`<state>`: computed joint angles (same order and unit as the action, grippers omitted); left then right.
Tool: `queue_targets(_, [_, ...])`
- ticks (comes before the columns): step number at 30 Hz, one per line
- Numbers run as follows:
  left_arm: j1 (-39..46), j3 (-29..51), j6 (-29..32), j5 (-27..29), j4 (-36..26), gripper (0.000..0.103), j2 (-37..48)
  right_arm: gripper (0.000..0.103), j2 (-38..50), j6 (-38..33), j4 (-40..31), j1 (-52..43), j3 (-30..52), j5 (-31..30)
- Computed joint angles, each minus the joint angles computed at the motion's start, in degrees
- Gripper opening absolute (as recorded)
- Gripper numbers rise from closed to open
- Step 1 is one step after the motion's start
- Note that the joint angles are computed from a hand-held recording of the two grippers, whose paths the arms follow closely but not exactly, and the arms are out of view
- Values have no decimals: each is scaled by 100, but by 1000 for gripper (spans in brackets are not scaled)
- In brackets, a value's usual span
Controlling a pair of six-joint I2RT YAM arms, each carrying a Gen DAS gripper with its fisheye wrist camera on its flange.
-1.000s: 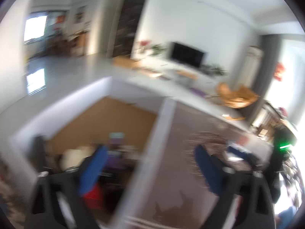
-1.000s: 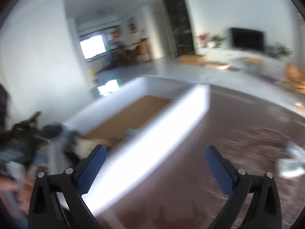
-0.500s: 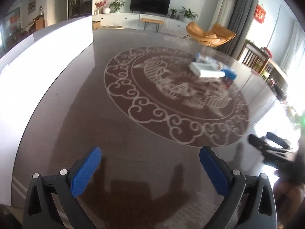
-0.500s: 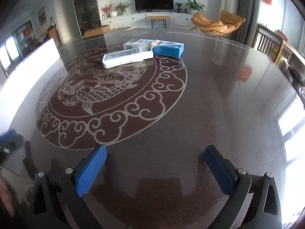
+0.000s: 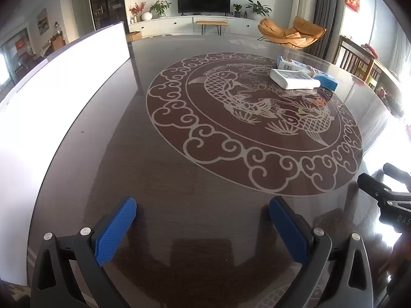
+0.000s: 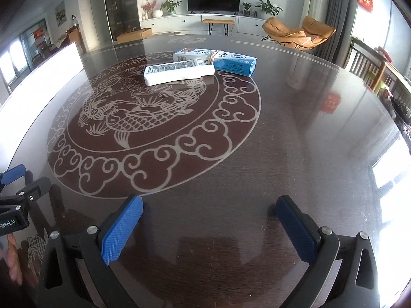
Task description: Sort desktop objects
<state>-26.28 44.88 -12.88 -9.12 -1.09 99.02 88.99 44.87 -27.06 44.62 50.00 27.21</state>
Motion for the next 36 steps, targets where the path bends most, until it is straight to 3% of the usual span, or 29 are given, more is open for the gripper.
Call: queue_targets(36, [32, -88, 96, 44, 0, 103, -97, 103, 24, 11, -8, 16, 26, 9])
